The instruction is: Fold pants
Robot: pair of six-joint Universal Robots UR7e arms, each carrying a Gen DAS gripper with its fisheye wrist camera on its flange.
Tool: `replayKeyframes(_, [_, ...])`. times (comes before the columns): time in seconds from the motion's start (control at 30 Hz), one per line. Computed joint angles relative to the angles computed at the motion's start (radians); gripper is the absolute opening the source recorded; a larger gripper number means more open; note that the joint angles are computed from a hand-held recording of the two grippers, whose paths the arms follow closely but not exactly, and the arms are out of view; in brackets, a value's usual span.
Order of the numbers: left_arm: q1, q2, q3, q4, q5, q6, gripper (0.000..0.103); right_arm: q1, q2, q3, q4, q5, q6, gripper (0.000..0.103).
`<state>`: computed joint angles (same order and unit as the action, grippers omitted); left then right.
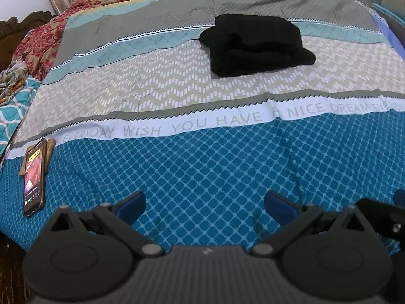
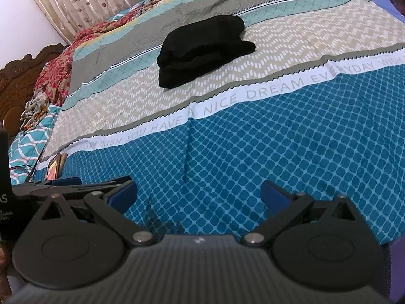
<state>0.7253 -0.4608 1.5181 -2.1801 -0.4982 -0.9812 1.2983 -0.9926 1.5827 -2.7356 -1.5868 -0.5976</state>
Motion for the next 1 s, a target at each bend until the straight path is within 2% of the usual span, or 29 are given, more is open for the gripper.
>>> replayKeyframes(0.1, [0.007,0.005,-0.017,0.057,-0.013,-0.031,0.103,-0.002,0.001,-0.004,0.009,-0.002,0.006,0.103])
replayKeyframes(0.53, [0.016,0.016,-0.038,0.112,-0.046,-0.033,0.103,-0.008,0.006,-0.013,0.047,-0.009,0.032,0.103])
replayKeyframes(1.0, [0.020,0.012,-0.035,0.105,-0.063,-0.023,0.103,-0.010,0.009,-0.021,0.061,-0.014,0.040,0.103])
